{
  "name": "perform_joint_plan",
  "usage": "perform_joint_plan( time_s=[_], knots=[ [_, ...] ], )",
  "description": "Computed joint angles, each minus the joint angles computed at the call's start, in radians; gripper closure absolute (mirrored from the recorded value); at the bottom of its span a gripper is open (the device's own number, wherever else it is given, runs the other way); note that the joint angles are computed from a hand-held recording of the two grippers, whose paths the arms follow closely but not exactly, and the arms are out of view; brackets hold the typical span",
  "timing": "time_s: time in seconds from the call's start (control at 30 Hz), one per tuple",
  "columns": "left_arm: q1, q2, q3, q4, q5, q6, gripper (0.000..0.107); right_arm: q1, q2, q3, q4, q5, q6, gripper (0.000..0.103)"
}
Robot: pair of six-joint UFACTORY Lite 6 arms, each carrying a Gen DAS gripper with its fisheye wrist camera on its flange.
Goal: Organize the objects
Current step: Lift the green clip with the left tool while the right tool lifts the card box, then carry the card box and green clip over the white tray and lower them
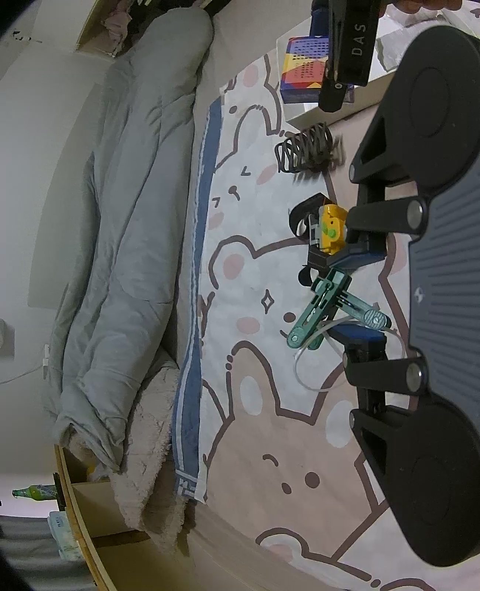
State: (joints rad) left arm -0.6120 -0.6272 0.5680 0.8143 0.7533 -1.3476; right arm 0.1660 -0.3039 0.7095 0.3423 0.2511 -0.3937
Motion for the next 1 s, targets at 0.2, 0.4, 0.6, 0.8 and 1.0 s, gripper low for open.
perform_joint_plan(
  time_s=[0.2, 0.4, 0.6, 0.8, 1.0],
  knots=[
    [-0.035, 0.038, 0.028, 0.026, 0.003, -0.049, 0.073, -0.04, -0.021, 0.0, 0.167, 0.008, -0.208, 0.011],
    [-0.089, 0.116, 0.079, 0.065, -0.006, -0.119, 0.073, -0.142, -0.021, -0.003, 0.425, 0.04, -0.544, 0.011],
    [-0.142, 0.222, 0.141, 0.116, -0.025, -0.195, 0.073, -0.299, 0.032, 0.04, 0.569, 0.095, -0.737, 0.011],
    [-0.182, 0.322, 0.197, 0.181, -0.046, -0.274, 0.073, -0.452, 0.096, 0.093, 0.676, 0.148, -0.892, 0.011],
    [-0.213, 0.411, 0.259, 0.247, -0.076, -0.35, 0.073, -0.574, 0.15, 0.143, 0.753, 0.199, -1.018, 0.011]
  ],
)
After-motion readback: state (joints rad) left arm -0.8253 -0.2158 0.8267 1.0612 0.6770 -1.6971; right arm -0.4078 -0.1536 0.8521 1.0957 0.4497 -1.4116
